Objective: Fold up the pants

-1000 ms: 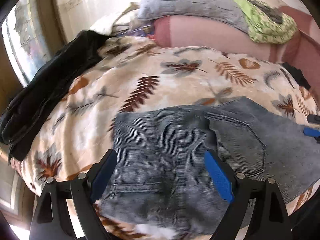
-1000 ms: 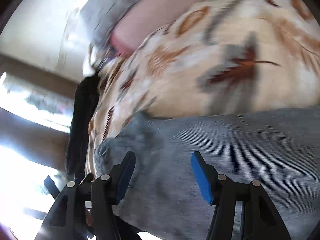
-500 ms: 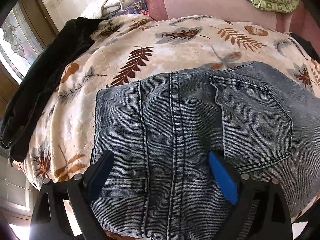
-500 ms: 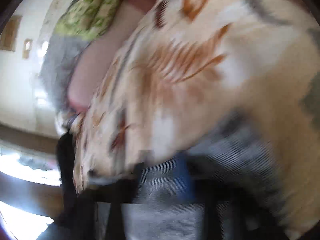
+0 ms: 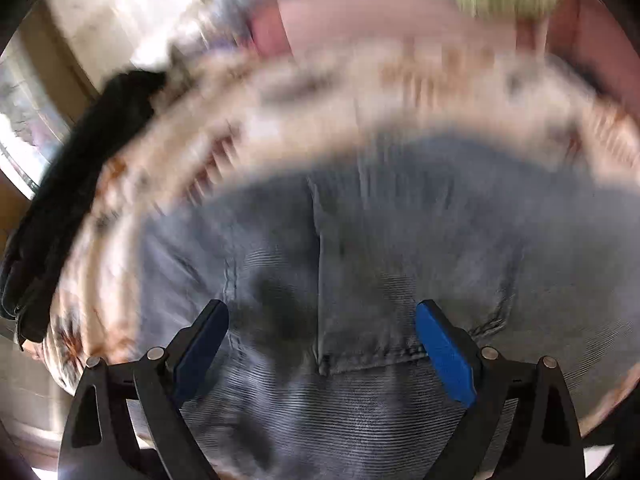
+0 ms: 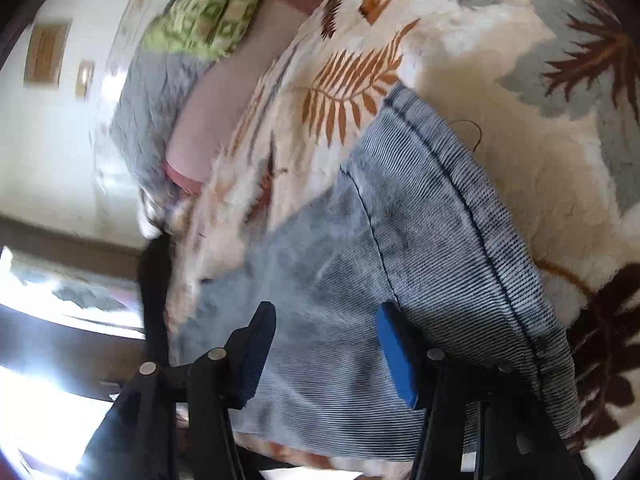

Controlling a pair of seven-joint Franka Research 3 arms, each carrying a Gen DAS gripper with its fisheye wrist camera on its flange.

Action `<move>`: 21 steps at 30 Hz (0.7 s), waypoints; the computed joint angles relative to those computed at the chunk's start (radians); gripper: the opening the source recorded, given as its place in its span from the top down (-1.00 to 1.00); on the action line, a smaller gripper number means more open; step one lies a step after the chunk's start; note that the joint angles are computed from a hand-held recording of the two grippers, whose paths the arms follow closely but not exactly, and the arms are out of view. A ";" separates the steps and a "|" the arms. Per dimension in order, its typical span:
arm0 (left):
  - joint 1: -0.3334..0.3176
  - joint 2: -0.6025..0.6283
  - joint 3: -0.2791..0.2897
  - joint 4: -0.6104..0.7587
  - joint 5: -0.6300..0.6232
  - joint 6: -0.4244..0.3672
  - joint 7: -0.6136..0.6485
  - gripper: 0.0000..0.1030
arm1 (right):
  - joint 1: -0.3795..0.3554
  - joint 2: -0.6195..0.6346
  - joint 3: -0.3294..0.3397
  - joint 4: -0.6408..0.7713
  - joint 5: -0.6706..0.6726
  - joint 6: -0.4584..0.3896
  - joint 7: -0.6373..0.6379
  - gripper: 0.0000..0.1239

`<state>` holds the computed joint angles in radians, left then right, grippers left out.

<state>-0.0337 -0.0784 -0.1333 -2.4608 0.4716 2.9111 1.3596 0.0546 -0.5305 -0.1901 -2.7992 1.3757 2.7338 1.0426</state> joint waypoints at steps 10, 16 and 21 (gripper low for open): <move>-0.045 0.008 0.048 -0.014 -0.321 0.051 0.223 -0.85 | 0.049 -0.155 -0.063 -0.143 0.066 0.105 0.023 -0.21; -0.053 -0.026 0.047 -0.043 -0.377 0.061 0.246 -0.85 | 0.023 -0.298 0.081 -0.157 -0.186 0.128 0.242 -0.22; -0.062 -0.028 0.052 -0.053 -0.422 0.078 0.284 -0.85 | 0.107 -0.090 0.089 -0.125 -0.307 0.181 0.364 -0.28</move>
